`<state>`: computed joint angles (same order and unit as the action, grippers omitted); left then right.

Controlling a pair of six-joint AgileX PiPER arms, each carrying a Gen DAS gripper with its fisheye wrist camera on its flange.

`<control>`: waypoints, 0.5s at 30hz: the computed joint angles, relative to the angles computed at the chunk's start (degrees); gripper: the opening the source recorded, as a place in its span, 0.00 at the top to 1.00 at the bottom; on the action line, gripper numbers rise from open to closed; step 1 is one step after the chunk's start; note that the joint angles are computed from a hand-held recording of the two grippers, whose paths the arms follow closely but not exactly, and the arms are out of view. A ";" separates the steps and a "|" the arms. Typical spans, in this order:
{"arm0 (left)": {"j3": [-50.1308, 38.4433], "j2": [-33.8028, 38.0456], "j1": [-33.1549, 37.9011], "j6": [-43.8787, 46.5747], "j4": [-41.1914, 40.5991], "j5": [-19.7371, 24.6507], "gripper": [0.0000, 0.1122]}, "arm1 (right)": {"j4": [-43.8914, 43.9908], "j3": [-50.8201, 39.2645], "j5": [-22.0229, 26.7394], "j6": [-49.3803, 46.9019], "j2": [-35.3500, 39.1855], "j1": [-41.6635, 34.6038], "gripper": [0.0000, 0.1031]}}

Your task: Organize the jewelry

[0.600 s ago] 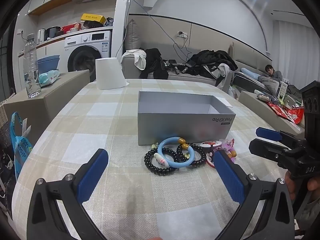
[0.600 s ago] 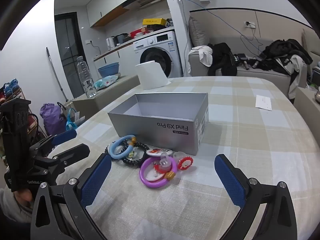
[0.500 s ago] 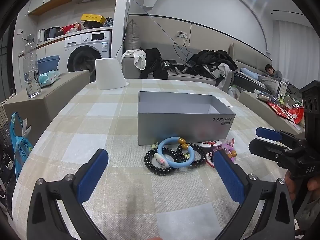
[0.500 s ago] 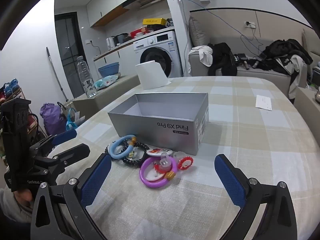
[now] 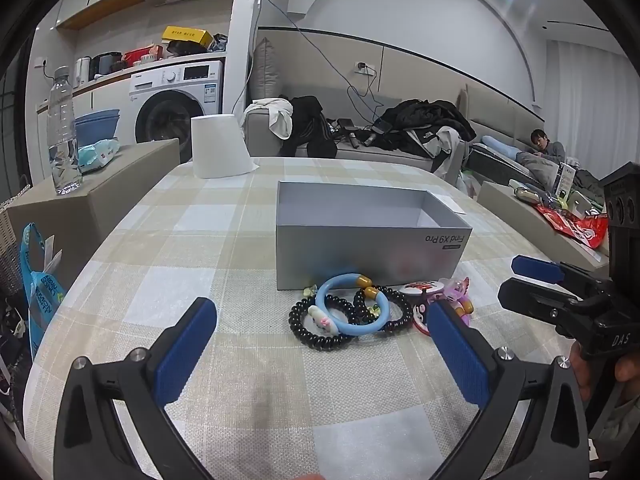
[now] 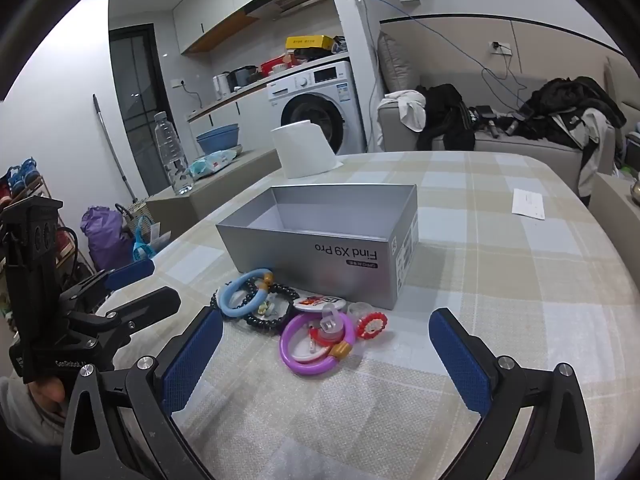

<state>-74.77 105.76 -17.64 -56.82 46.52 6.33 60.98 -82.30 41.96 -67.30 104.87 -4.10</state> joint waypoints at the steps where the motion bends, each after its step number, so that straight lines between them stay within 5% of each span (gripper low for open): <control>1: 0.01 0.00 -0.01 -0.27 0.27 0.02 0.09 | 0.00 0.01 -0.02 0.01 -0.02 0.01 0.00; 15: 0.14 -0.12 -0.06 -0.50 0.34 0.08 0.09 | -0.45 0.02 0.02 0.35 -0.12 0.12 0.00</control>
